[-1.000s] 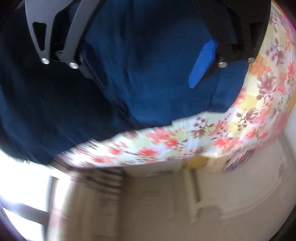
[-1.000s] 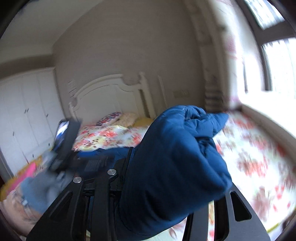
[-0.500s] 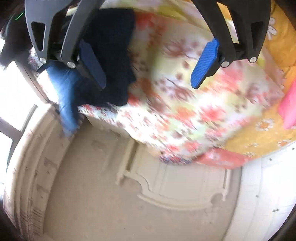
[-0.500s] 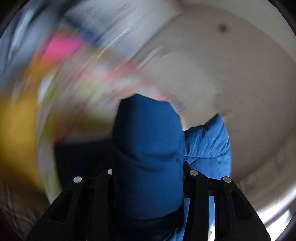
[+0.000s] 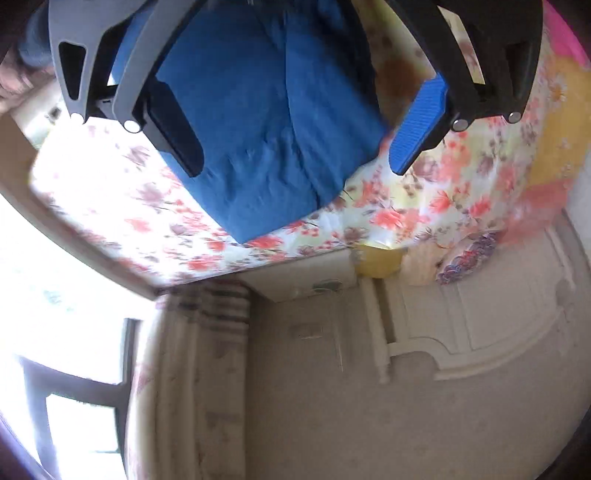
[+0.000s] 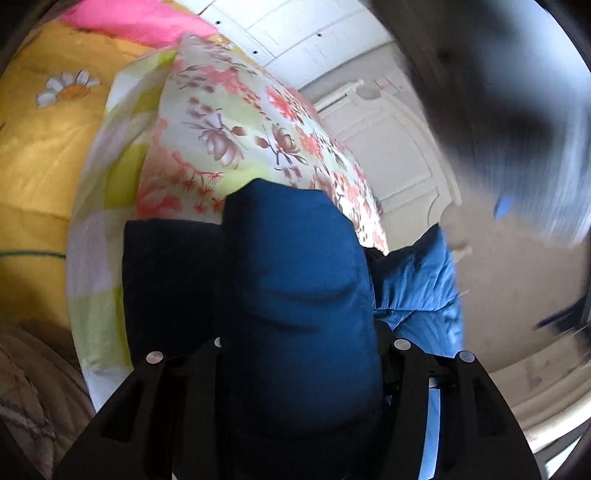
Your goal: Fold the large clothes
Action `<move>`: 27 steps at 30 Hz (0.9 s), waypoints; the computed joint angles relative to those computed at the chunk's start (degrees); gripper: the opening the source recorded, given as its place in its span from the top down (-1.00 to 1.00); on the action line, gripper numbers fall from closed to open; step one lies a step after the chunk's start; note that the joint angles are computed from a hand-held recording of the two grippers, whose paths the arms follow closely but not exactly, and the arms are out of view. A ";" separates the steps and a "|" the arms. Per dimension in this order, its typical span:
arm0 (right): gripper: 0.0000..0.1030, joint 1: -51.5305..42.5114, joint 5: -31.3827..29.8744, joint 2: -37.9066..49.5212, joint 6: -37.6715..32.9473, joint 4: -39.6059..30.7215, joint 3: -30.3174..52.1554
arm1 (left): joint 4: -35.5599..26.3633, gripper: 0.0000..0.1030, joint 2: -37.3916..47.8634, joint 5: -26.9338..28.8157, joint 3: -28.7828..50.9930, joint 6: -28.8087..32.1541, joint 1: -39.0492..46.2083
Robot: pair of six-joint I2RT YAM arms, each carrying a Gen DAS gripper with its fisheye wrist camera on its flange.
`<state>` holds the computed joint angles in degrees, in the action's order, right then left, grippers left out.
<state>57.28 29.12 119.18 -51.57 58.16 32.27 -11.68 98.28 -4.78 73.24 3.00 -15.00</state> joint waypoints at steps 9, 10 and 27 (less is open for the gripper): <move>-0.08 1.07 -0.25 2.87 -4.52 9.75 -3.66 | -6.37 -0.96 24.20 -8.64 18.19 4.79 0.82; -0.09 0.98 -0.90 1.74 -5.15 8.67 -4.15 | -3.02 -0.96 24.91 -5.70 15.73 4.38 2.17; 0.10 -44.72 -51.38 -20.17 25.22 -40.69 19.11 | 15.76 -0.96 23.02 0.88 0.57 -7.32 11.13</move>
